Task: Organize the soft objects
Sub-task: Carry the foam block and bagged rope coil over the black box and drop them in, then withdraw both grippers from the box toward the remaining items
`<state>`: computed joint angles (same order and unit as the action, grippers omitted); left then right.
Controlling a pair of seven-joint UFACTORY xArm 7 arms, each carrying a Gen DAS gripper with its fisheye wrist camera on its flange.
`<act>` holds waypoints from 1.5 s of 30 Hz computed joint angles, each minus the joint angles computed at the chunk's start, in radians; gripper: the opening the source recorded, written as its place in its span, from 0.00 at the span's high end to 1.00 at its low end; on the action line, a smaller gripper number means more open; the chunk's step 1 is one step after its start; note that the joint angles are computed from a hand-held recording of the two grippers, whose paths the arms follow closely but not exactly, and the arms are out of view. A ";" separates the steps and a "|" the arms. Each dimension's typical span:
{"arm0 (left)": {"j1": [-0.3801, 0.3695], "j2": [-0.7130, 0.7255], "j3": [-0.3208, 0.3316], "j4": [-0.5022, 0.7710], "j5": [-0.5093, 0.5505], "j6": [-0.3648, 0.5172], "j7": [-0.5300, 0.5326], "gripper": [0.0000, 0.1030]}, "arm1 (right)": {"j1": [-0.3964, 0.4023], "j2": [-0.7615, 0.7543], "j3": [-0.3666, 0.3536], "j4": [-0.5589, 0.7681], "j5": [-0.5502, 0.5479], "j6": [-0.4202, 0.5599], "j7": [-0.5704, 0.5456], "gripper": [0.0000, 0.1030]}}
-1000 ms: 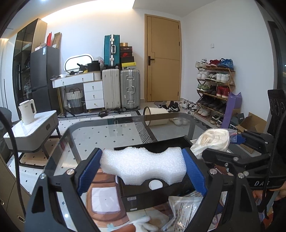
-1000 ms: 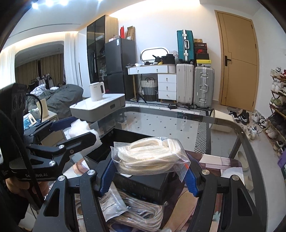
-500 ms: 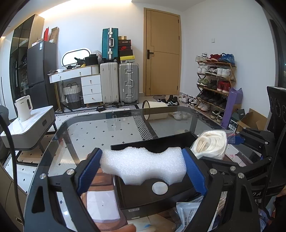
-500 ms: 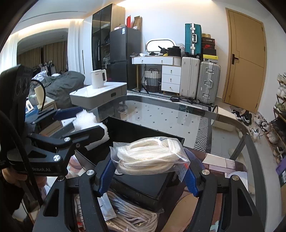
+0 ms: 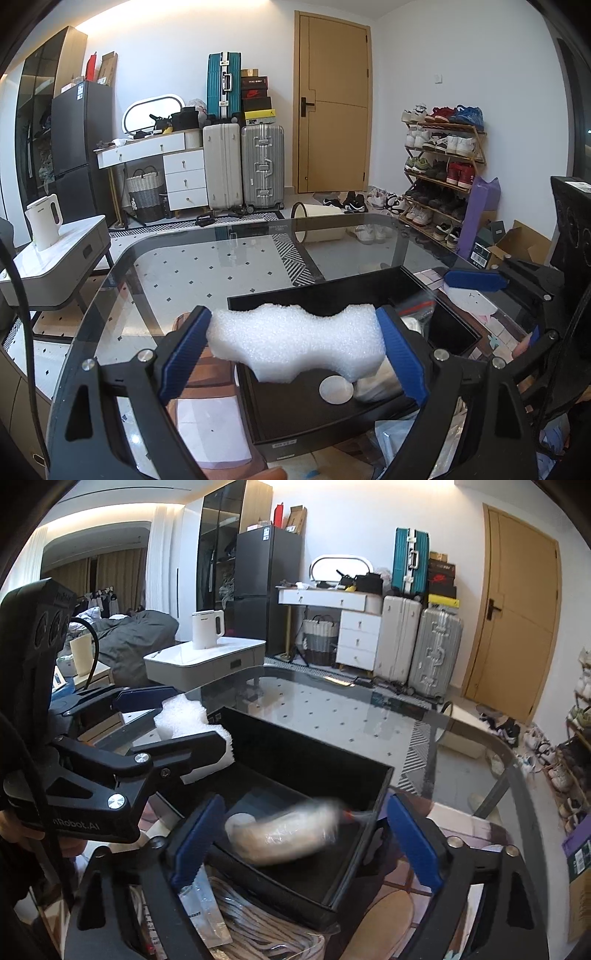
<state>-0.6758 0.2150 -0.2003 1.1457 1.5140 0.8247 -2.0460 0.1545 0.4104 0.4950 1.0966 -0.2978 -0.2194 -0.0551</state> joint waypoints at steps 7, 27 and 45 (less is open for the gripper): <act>-0.004 -0.004 -0.006 0.005 0.003 -0.010 0.018 0.00 | -0.052 -0.090 0.002 -0.104 -0.022 -0.057 0.070 0.04; -0.085 -0.096 -0.087 -0.092 -0.115 0.163 -0.004 0.00 | -0.195 -0.334 -0.081 -0.369 -0.450 -0.201 0.609 0.01; -0.128 -0.120 -0.139 -0.178 -0.178 0.212 -0.138 0.00 | -0.028 -0.378 -0.288 -0.395 -0.742 -0.153 0.863 0.01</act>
<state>-0.8041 0.0955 -0.3390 0.9681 1.3360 1.0363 -2.1837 0.1265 0.0328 0.2073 0.7017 -1.0394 -0.3720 0.8078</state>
